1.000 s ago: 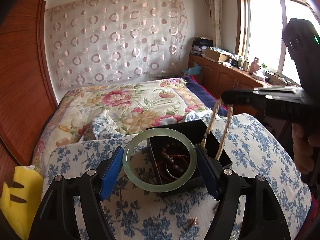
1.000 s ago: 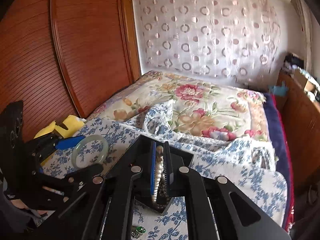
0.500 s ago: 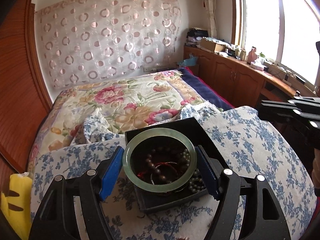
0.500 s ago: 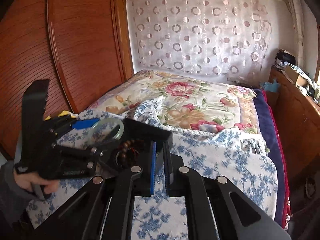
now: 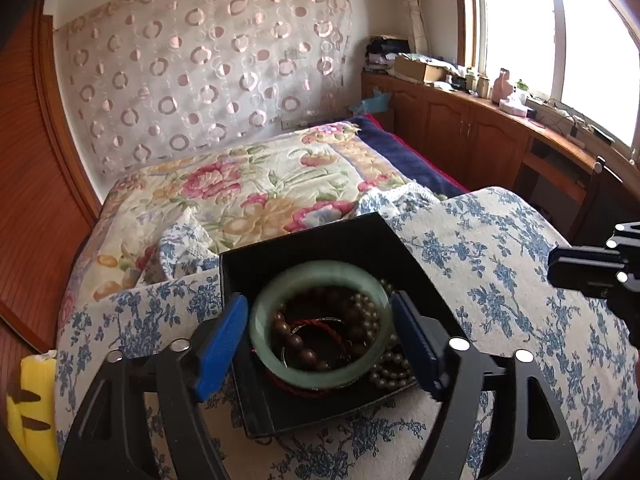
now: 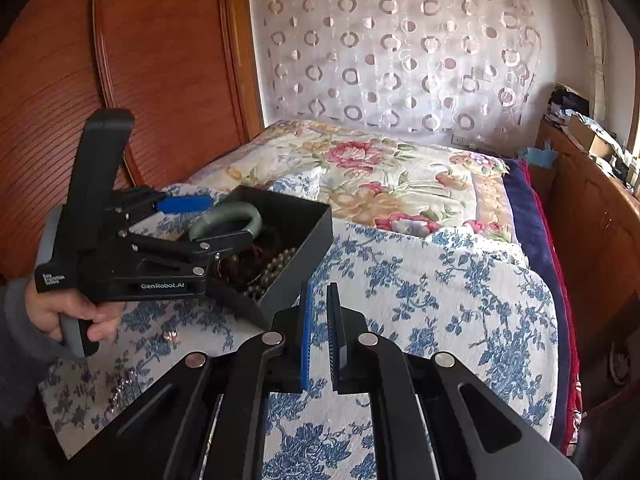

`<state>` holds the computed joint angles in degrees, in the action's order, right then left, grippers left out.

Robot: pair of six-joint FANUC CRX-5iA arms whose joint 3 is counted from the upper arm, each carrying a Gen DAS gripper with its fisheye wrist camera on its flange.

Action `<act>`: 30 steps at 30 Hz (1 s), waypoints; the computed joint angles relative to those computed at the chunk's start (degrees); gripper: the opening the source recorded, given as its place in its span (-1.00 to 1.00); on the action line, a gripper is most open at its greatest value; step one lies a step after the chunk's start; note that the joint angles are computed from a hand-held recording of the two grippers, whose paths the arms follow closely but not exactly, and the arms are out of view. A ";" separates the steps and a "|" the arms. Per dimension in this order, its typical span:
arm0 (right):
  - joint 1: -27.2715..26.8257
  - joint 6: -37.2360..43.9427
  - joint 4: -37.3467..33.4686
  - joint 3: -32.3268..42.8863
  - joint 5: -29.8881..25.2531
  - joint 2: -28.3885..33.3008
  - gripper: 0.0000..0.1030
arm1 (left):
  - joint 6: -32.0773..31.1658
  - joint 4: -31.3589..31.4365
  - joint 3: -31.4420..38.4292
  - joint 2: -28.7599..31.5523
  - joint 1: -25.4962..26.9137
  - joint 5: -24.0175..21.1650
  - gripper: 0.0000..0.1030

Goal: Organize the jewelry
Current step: 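Move the left tool to the purple-flower hair comb and grasp it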

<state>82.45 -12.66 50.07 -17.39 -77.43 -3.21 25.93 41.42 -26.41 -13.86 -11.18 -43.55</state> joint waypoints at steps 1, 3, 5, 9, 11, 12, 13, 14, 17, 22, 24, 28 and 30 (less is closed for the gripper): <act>0.10 0.05 -0.13 0.29 0.10 0.32 -0.83 | -1.05 1.12 -0.59 -0.46 0.26 -0.19 0.52; 0.30 -0.01 -0.20 0.29 0.39 0.57 -0.83 | -1.93 1.91 -0.98 -1.04 0.78 -1.08 0.53; 0.60 -0.31 -0.23 0.31 0.66 0.88 -0.83 | -2.30 2.10 -1.29 -1.81 1.19 -1.53 0.55; 1.55 -1.57 0.07 -0.22 1.05 1.34 -0.83 | -5.38 4.68 -3.66 -4.96 3.23 -3.44 0.71; 2.07 -2.89 0.17 -0.83 1.63 1.63 -0.83 | -6.60 5.22 -4.62 -6.31 4.45 -4.76 0.77; 2.34 -3.82 0.08 -1.32 2.22 1.73 -0.83 | -7.49 5.52 -5.40 -7.37 5.47 -5.79 0.80; 2.60 -4.55 -0.04 -1.65 2.66 1.82 -0.83 | -7.93 5.64 -5.66 -7.77 6.07 -6.40 0.82; 2.75 -4.92 -0.18 -1.77 2.84 2.04 -0.83 | -8.49 5.78 -6.16 -8.38 6.83 -7.12 0.85; 3.27 -5.35 -1.02 -1.82 2.83 3.20 -0.83 | -9.57 4.73 -7.77 -10.52 9.73 -10.00 0.85; 3.42 -5.20 -2.12 -1.77 4.12 4.29 -0.83 | -11.44 3.03 -10.05 -12.94 14.27 -14.82 0.85; 3.66 -4.83 -2.46 -1.52 4.13 4.88 -0.83 | -11.95 1.56 -10.67 -13.56 16.03 -17.31 0.85; 3.98 -3.66 -3.08 -0.53 3.01 6.21 -0.83 | -12.35 -0.89 -11.49 -14.75 18.20 -19.86 0.85; 3.90 -3.48 -3.39 -0.42 3.26 6.53 -0.83 | -13.07 -2.26 -11.69 -15.19 19.12 -20.92 0.85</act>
